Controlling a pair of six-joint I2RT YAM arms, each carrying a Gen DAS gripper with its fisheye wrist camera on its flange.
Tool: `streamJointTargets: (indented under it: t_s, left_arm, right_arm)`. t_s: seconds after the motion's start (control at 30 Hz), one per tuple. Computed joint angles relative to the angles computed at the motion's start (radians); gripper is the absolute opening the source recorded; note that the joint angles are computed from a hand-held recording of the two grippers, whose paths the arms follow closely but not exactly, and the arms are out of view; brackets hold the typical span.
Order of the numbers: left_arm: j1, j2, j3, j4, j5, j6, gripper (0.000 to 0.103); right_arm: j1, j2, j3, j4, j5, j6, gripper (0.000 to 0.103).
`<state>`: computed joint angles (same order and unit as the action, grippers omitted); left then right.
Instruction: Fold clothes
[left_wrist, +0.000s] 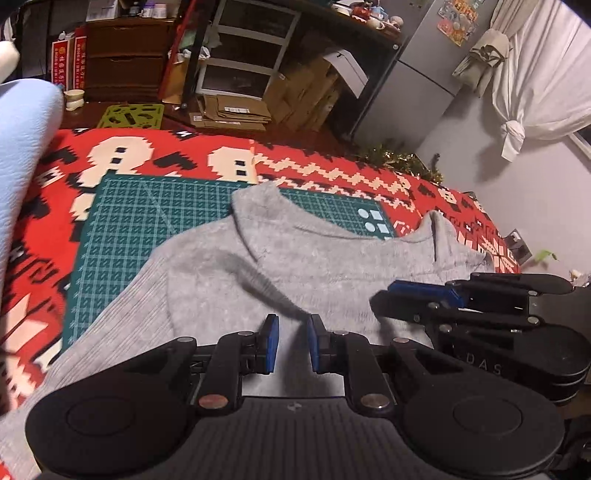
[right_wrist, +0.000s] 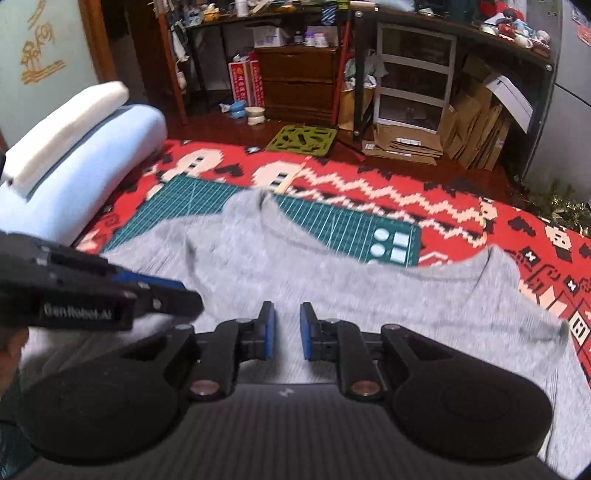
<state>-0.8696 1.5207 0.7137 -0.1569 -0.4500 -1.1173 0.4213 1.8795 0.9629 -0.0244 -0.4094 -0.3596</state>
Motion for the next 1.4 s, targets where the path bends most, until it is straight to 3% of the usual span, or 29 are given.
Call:
streamJointTargets:
  t_s: [0.27,0.4,0.73,1.2,1.4]
  left_arm:
    - [0.084,-0.024,-0.051,0.158,0.044,-0.019,0.016]
    - [0.089,-0.038,-0.064,0.171,0.031,-0.033,0.016]
    - [0.050,-0.087,-0.103,0.133,-0.005,-0.076,0.016]
    - [-0.042,-0.072,-0.084,0.026,-0.097,-0.044,0.016]
    - [-0.051,-0.053,-0.066,0.011,-0.107,-0.052,0.016]
  right_arm:
    - [-0.035,-0.059,-0.027,-0.092,-0.095,-0.055,0.016]
    - [-0.013,-0.041,-0.041,-0.073,-0.070,-0.056,0.016]
    - [-0.006,0.053,0.081,-0.007,0.002,0.035,0.017]
    - [-0.177,-0.059,-0.045,-0.059,-0.029,-0.086,0.017]
    - [-0.197,0.053,0.059,-0.021,-0.016,-0.027,0.017]
